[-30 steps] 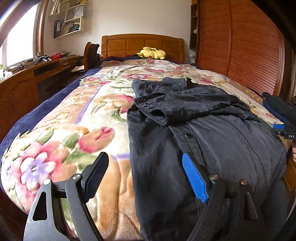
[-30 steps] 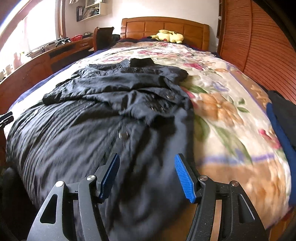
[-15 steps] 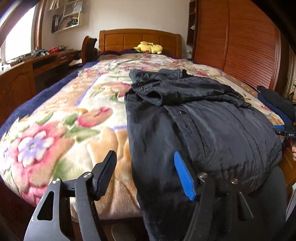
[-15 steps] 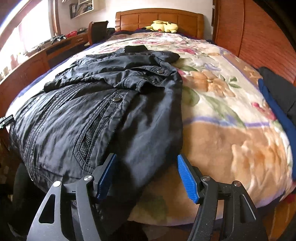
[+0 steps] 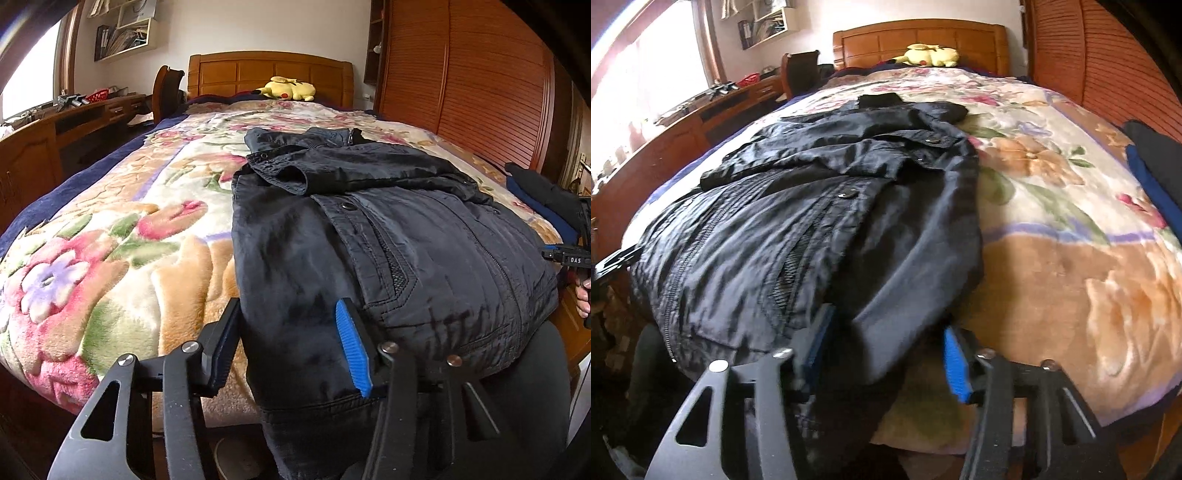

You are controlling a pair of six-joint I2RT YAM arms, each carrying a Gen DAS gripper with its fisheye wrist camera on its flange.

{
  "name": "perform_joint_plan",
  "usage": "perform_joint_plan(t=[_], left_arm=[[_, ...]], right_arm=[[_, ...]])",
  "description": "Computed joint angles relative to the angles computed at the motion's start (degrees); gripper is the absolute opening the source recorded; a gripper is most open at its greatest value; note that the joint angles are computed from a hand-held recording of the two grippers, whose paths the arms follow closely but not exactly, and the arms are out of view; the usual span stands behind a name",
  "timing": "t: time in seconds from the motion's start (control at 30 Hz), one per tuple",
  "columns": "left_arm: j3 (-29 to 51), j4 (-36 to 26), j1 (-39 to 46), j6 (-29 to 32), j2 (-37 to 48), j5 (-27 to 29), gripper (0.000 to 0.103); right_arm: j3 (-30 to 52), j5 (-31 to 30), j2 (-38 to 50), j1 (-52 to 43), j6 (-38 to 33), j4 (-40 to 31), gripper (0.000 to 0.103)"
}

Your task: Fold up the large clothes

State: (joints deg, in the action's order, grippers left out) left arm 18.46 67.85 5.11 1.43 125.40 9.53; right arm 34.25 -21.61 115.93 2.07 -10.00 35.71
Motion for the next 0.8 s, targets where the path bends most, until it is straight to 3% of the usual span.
perform_joint_plan(t=[0.1,0.17,0.23,0.37,0.53,0.8], left_arm=[[0.05,-0.9,-0.11,-0.13,-0.88,0.34,0.034],[-0.17,-1.56,-0.48,-0.3,-1.93,-1.03,0.014],[-0.83,-1.31,-0.07,-0.89,-3.27,-0.2,0.008],[-4.19,1.56,-1.0,-0.81,-8.07,-0.59,0.006],[-7.36,-0.28,-2.46,-0.59,-17.38,-0.93,0.005],[-9.9,-11.45,-1.76,0.19,-36.83,1.21,0.005]], right_arm=[[0.03,-1.47,-0.51,0.15,-1.26,-1.01,0.03],[-0.52,-0.26,-1.11,1.05,-1.71,-0.64,0.025],[-1.37,0.88,-1.71,1.52,-1.67,0.99,0.012],[-4.28,0.19,-4.57,1.49,-1.1,5.28,0.006],[-8.51,-1.69,-11.7,1.43,-1.06,7.23,0.004],[-14.85,-6.35,-27.56,-1.6,-1.15,4.31,0.003]])
